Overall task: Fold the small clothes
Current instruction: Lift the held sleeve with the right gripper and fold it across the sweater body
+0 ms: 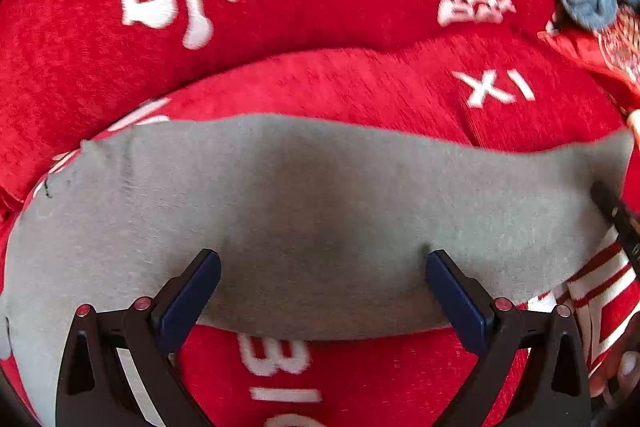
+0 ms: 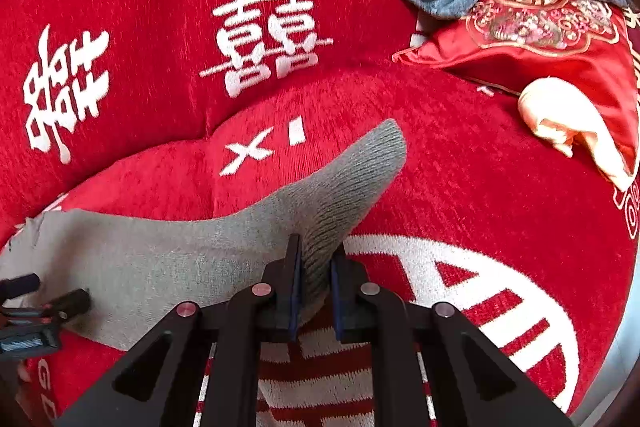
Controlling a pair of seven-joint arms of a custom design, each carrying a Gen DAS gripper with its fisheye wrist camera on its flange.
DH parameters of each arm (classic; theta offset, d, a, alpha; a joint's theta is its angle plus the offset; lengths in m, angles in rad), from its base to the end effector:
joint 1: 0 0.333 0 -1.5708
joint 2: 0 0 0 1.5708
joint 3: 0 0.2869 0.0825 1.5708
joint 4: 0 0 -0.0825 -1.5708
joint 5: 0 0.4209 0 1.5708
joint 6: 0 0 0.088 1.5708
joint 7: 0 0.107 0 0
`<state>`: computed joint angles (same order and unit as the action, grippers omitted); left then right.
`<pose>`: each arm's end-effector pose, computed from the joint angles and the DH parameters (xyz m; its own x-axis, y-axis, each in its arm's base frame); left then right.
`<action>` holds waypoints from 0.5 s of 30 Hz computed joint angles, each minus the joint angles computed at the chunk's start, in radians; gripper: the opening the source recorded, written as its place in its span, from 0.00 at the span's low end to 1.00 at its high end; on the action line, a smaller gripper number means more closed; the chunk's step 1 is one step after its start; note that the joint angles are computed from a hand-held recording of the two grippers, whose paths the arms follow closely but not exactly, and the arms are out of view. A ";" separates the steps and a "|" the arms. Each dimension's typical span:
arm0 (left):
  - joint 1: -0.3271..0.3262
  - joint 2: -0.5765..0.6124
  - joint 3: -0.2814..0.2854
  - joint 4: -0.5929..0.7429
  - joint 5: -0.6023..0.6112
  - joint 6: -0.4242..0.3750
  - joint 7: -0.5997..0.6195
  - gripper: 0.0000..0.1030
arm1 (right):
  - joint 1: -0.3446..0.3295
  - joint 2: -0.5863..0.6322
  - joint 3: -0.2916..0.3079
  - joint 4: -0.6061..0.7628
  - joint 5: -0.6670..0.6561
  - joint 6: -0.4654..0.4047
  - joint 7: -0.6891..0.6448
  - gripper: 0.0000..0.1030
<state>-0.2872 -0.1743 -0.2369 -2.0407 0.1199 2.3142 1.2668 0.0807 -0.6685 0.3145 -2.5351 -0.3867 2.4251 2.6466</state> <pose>0.5046 -0.2957 0.5251 -0.2783 -0.9603 -0.0217 -0.8562 0.2582 -0.4474 0.4145 0.1768 0.5078 -0.4141 -0.9053 -0.0948 -0.6611 0.3708 -0.6522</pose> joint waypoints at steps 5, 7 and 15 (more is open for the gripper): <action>0.034 0.005 0.030 0.008 -0.032 -0.041 -0.041 1.00 | 0.013 -0.019 -0.023 -0.037 0.049 0.026 0.003 0.13; 0.040 0.018 0.031 0.016 -0.038 -0.071 -0.038 1.00 | 0.009 -0.015 -0.017 -0.035 0.058 0.021 0.011 0.13; 0.032 -0.051 0.037 -0.050 -0.076 -0.017 0.058 1.00 | 0.003 -0.010 0.000 0.009 0.049 -0.008 0.019 0.13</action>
